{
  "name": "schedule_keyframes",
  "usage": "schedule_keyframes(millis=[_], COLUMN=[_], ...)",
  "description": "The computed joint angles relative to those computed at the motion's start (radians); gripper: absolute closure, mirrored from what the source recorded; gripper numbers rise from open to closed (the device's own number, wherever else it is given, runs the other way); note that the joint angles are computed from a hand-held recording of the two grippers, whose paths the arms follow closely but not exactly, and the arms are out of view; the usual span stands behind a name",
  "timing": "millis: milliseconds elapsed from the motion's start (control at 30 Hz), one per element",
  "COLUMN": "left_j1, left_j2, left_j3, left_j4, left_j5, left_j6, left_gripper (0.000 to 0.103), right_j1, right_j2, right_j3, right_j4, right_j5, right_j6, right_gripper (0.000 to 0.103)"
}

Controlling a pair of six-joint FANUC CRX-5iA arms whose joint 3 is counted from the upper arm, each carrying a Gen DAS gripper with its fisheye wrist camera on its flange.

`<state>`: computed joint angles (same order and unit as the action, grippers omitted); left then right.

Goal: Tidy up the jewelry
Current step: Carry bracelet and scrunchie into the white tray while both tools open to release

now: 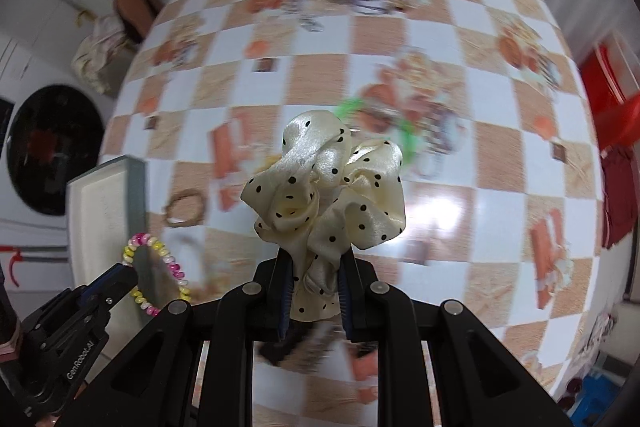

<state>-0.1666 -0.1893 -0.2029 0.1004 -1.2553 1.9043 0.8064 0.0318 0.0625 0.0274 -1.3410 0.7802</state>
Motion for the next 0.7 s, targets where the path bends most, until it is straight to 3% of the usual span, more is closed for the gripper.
schedule_keyframes(millis=[400,700], left_j1=[0.291,0.397], left_j2=[-0.155,-0.134], left_j3=[-0.131,-0.19], left_j4=[-0.041,-0.057], left_j5=[-0.043,-0.003], left_j6=[-0.055,-0.09], left_gripper=[0.089,0.089], right_j1=[0.123,0.165], right_j2=[0.239,0.42], right_j3=[0.287,0.486], right_j4=[-0.089,-0.154], right_j5=[0.01,-0.022], right_j6=[0.146,0.215], right_gripper=[0.082,0.082])
